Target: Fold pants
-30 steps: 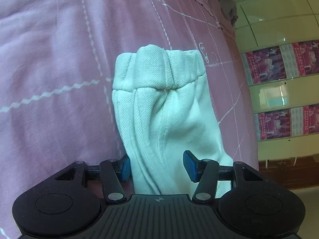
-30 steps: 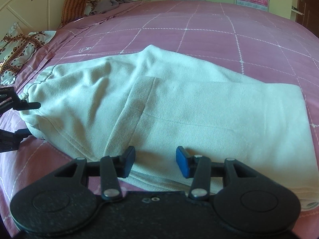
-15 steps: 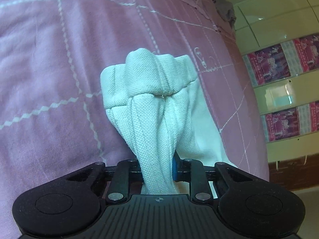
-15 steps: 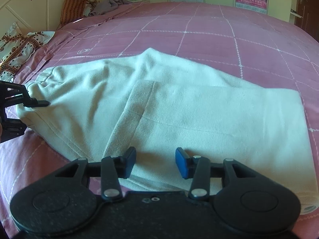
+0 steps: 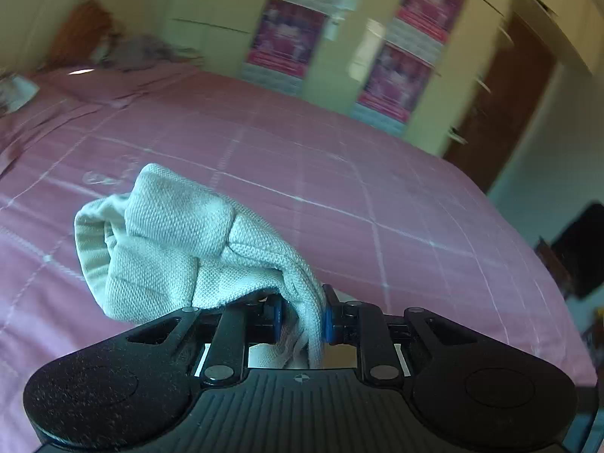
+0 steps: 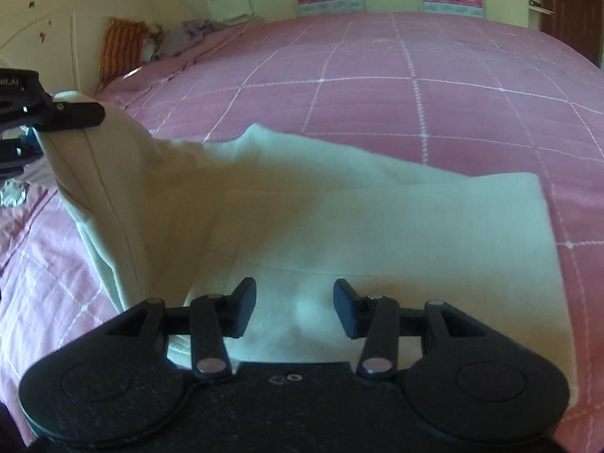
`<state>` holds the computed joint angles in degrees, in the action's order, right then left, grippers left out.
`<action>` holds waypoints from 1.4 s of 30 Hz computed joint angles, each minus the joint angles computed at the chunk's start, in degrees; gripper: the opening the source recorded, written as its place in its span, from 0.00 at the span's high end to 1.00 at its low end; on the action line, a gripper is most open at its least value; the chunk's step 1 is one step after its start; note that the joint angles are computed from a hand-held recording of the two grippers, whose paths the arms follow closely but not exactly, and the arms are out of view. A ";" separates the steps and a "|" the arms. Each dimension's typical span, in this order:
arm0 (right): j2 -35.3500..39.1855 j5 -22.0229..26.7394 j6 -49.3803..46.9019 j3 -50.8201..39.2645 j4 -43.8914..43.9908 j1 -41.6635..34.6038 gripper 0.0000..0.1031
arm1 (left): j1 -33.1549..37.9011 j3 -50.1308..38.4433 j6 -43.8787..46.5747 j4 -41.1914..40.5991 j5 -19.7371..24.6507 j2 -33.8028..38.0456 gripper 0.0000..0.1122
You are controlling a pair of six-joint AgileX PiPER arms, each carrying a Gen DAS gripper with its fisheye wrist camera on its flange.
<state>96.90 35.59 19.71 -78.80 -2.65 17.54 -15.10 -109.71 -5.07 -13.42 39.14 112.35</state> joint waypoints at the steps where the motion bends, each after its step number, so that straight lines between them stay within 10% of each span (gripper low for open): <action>1: -1.88 -0.31 -0.14 1.72 0.28 -1.61 0.56 | -2.42 -2.26 1.22 0.51 2.07 1.34 0.82; 6: -9.49 0.22 -2.43 9.05 2.32 -11.90 0.54 | -14.09 -11.67 3.24 6.91 13.98 8.56 0.82; 15: -15.08 -0.73 -24.73 15.29 26.76 -26.97 0.43 | -25.54 -2.53 6.37 22.37 11.23 1.98 0.82; 21: -13.66 2.37 -34.60 13.98 39.32 -29.89 0.39 | -20.99 -1.18 0.67 17.62 13.04 -1.82 0.82; 31: -4.09 2.08 -23.29 8.15 43.18 -26.20 0.29 | -8.04 4.68 -16.07 15.61 16.16 -1.71 0.82; 33: -2.40 1.43 -16.51 6.62 36.47 -24.25 0.53 | -8.51 6.86 -16.44 16.08 14.34 -2.77 0.82; 42: -14.44 -6.36 -20.61 12.87 28.53 -19.87 0.86 | -9.76 8.25 -15.42 14.76 10.57 -4.81 0.82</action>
